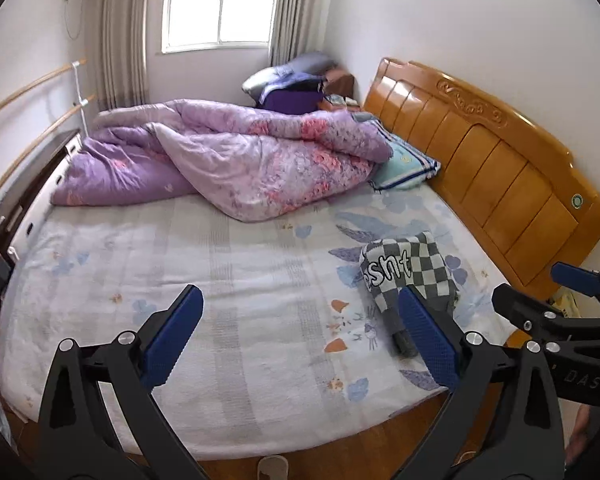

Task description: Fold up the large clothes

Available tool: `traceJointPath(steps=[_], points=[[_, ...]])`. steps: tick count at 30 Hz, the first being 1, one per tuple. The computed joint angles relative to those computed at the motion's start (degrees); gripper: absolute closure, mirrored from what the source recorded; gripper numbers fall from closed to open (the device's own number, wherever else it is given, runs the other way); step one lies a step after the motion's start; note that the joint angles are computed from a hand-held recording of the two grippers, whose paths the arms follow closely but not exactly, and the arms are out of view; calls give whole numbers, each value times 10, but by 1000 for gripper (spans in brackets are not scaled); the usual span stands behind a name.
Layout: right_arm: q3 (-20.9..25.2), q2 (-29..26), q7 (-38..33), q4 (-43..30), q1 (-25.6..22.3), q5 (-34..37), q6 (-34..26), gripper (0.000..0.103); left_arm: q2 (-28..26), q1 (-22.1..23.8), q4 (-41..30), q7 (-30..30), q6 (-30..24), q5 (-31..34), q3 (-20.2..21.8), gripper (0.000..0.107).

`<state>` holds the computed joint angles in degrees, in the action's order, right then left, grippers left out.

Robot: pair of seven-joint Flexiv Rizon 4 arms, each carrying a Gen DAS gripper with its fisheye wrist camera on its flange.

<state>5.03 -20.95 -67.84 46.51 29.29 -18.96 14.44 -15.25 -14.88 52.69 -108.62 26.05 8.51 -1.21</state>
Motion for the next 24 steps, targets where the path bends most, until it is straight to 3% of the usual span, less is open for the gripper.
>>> traceJointPath(steps=[7,13,18,24], points=[[28,106,14,115,5,-37,47,9,95,-33,48,-41,-18,80,-10,9],[70,198,35,200,-7,-43,70,8,181,-34,82,-85,-58,147,-59,9],[98,239,50,216,-10,-46,56,8,234,-12,90,-94,-92,164,-99,9],[131,256,79,207,5,-91,34,8,288,21,111,-89,-100,137,-117,9]])
